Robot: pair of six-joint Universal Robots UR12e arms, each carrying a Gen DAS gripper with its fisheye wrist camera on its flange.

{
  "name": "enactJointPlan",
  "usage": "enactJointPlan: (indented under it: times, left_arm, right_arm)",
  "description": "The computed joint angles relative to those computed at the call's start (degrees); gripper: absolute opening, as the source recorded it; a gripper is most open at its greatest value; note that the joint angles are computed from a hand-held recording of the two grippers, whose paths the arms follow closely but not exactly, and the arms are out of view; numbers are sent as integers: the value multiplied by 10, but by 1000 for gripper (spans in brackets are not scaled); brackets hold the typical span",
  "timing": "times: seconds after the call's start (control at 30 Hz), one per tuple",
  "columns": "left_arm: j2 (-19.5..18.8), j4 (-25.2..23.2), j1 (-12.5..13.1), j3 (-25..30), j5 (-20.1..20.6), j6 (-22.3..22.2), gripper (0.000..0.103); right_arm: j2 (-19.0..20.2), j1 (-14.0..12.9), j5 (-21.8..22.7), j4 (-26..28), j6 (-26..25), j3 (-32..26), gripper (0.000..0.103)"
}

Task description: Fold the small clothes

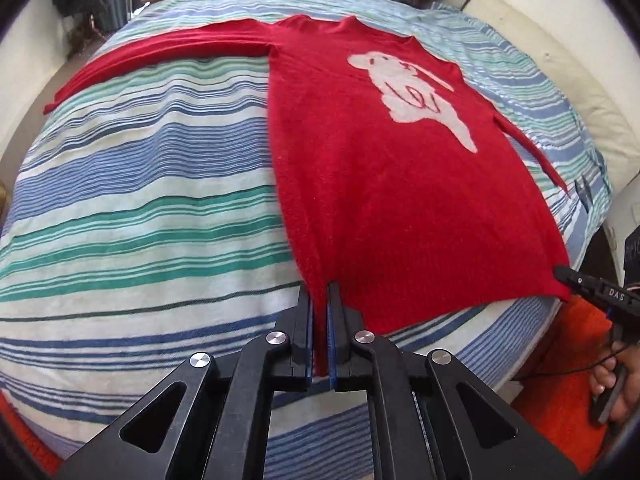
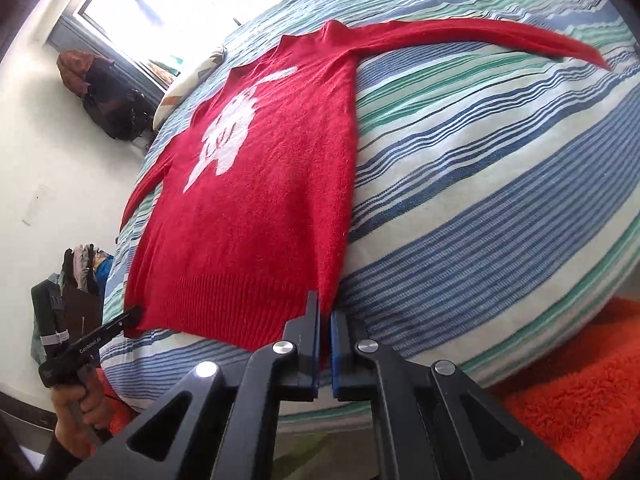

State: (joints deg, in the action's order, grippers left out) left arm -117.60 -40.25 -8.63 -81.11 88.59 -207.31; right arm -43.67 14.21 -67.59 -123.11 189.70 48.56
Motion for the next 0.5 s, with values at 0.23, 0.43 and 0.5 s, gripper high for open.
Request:
enactJointPlan:
  times: [0.23,0.43,0.5]
  left_arm:
    - [-24,-47,-11,33,50,10,7]
    - [-4,-20,-18,11,102,-4,67]
    - [11,12,-18,-10,122,-14,71]
  right_arm:
    - [19,6,-34,39,-9,-27,4]
    - [6,4,-27,11,-11,-7,40]
    - [-7,5,-38,-34,-3,14,54]
